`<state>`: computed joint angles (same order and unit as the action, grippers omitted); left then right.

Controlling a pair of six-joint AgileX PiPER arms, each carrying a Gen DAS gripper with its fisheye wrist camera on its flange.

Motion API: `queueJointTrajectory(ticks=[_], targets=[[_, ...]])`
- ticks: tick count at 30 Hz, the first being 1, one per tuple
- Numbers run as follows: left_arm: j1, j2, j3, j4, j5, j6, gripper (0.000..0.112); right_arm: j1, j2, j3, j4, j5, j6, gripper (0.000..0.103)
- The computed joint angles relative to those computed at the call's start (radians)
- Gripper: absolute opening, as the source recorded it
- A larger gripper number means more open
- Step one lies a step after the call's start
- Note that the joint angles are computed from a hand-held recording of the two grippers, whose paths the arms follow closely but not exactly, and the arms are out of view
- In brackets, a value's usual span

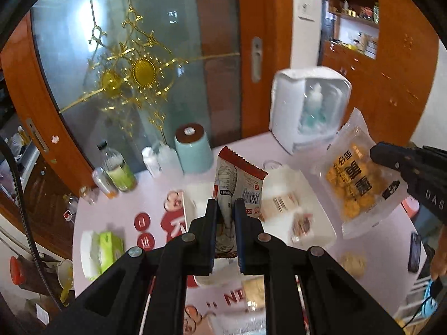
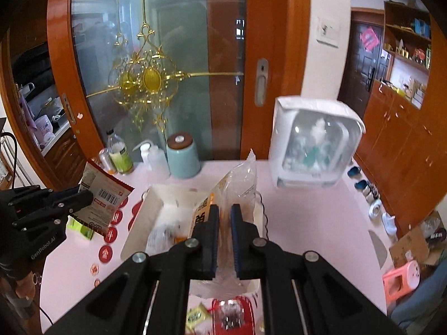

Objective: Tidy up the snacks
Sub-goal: 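Carry the puff bag and snack packet into the white tray and open both grippers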

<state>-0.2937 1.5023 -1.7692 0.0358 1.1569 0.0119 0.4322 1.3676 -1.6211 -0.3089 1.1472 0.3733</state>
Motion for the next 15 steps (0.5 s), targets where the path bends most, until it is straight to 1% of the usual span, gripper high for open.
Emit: queueJointTrajectory(ticks=[1, 5, 7, 15], targets=[[0.003, 0.035, -0.044, 0.003, 0.009, -0.002, 0.010, -0.006, 0.026, -0.031, 0.000, -0.001, -0.010, 0.008], [0.003, 0.130, -0.130, 0.023, 0.013, -0.023, 0.010, -0.042, 0.093, -0.106, 0.032, -0.007, -0.046, 0.008], [0.000, 0.158, -0.137, 0.025, 0.007, -0.031, 0.010, -0.062, 0.123, -0.127, 0.055, -0.014, -0.062, 0.008], [-0.027, 0.254, -0.082, 0.053, -0.057, -0.090, 0.010, -0.112, 0.195, -0.093, 0.126, -0.050, -0.080, 0.009]])
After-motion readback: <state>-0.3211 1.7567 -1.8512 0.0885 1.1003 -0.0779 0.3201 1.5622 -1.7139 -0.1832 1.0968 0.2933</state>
